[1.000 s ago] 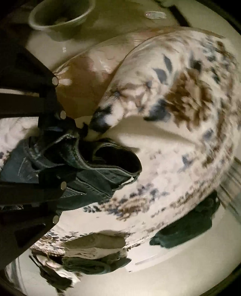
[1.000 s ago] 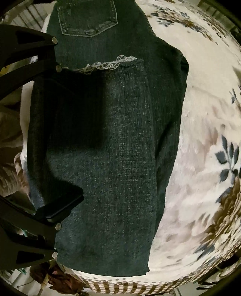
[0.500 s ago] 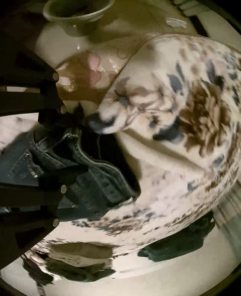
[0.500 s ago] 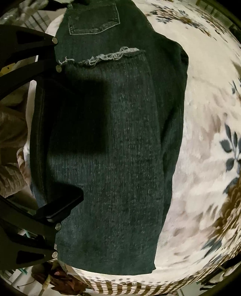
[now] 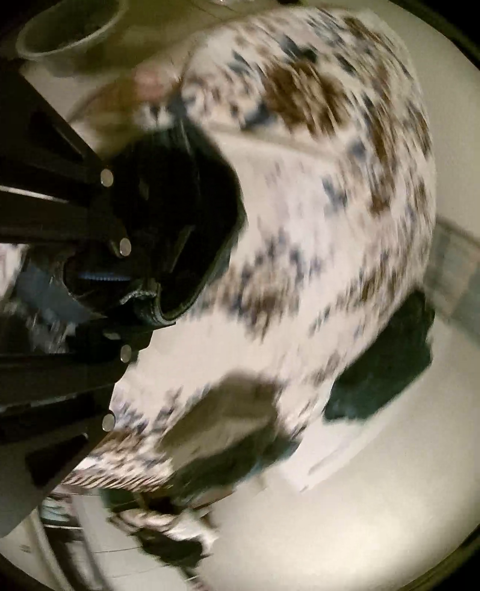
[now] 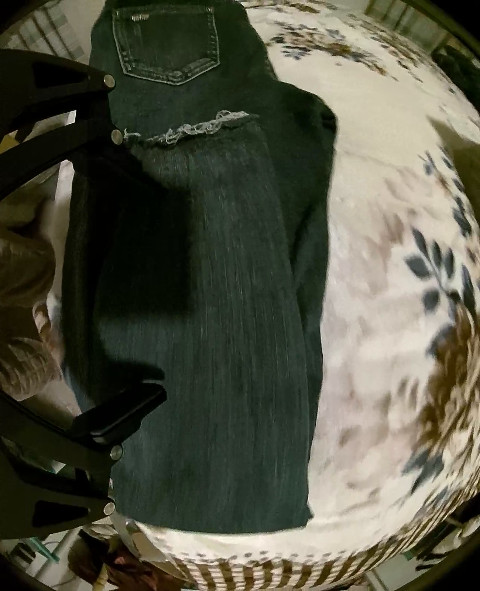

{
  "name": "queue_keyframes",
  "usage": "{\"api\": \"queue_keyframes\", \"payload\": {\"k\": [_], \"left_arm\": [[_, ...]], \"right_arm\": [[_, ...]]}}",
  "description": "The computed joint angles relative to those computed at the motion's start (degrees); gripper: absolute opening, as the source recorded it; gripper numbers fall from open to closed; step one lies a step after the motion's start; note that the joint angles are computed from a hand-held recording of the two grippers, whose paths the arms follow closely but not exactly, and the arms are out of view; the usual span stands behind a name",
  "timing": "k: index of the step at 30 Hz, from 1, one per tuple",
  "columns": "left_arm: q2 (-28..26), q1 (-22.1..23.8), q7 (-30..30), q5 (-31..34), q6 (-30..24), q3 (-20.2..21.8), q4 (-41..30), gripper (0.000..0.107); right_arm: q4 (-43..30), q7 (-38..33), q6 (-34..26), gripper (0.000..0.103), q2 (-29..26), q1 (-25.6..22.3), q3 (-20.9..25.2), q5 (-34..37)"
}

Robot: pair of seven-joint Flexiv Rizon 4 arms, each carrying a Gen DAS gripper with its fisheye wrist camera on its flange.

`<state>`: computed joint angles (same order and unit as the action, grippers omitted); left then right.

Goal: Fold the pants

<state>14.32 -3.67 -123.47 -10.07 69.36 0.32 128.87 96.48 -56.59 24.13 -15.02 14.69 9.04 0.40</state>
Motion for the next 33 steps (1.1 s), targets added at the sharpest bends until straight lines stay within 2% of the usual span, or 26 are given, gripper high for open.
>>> {"api": "queue_keyframes", "payload": {"k": [3, 4, 5, 9, 11, 12, 14, 15, 17, 19, 22, 24, 27, 29, 31, 33], "left_arm": [[-2.12, -0.52, -0.54, 1.94, -0.54, -2.62, -3.57, 0.012], [-2.14, 1.43, -3.48, 7.33, -2.84, -4.38, -5.7, 0.012], [-1.8, 2.22, -6.1, 9.43, -3.23, -4.46, -5.98, 0.012], [1.27, 6.37, -15.34, 14.3, -5.41, -1.64, -2.28, 0.012], [2.15, 7.19, -15.46, 13.23, -5.15, 1.21, 1.71, 0.012], [1.94, 6.39, -13.58, 9.75, -3.61, 3.44, 4.33, 0.013], [0.74, 1.42, -6.93, -4.68, 3.12, 9.37, 11.28, 0.016], [0.18, -1.39, -2.55, -12.19, 5.17, 11.49, 13.64, 0.022], [-0.45, -4.74, 4.26, -21.24, 7.95, 13.15, 15.94, 0.031], [-1.02, -7.28, 10.1, -27.94, 9.96, 13.25, 16.78, 0.046], [-2.75, -9.33, 16.61, -35.84, 10.45, 12.13, 16.43, 0.053], [-3.91, -8.11, 17.95, -36.81, 9.59, 10.84, 15.94, 0.054], [-5.91, -8.22, 22.15, -43.89, 10.83, 9.06, 15.86, 0.054], [-6.49, -7.47, 23.03, -46.03, 11.82, 7.47, 16.09, 0.054], [-6.89, -5.36, 21.39, -43.67, 11.12, 6.13, 15.91, 0.053], [-5.94, -2.45, 16.63, -37.77, 7.4, 5.73, 15.71, 0.053]], "right_arm": [[1.56, -1.62, -0.46, 0.098, 2.1, -2.08, -0.73, 1.17], [1.47, -2.15, -1.04, 0.098, 2.31, -2.66, -0.99, 1.64], [1.51, -2.47, -1.71, 0.098, 2.71, -3.37, -1.29, 2.35], [1.55, -5.17, -2.6, 0.098, 4.03, -6.05, -2.4, 4.15], [1.35, -6.2, -2.62, 0.098, 4.18, -6.95, -2.78, 4.77], [1.05, -6.62, -2.82, 0.098, 4.08, -7.39, -3.0, 5.15], [0.41, -6.04, -3.53, 0.098, 3.91, -7.44, -2.89, 5.73], [-0.02, -6.53, -4.28, 0.098, 3.84, -7.85, -3.07, 6.14], [0.52, -6.38, -4.43, 0.098, 3.85, -7.67, -2.68, 6.5], [-0.03, -6.68, -5.1, 0.098, 3.25, -7.15, -2.34, 6.34], [-0.68, -6.96, -5.35, 0.098, 2.44, -6.22, -1.81, 6.03], [-1.6, -6.58, -5.42, 0.098, 1.69, -5.25, -1.47, 5.46], [-3.31, -6.27, -5.68, 0.098, 0.28, -4.36, -1.22, 5.39], [-4.22, -6.23, -5.82, 0.098, -0.41, -3.73, -1.02, 4.86], [-5.18, -5.87, -6.4, 0.098, -0.85, -2.99, -0.79, 4.29], [-5.83, -6.35, -6.59, 0.098, -1.41, -3.09, -0.94, 4.31]]}}
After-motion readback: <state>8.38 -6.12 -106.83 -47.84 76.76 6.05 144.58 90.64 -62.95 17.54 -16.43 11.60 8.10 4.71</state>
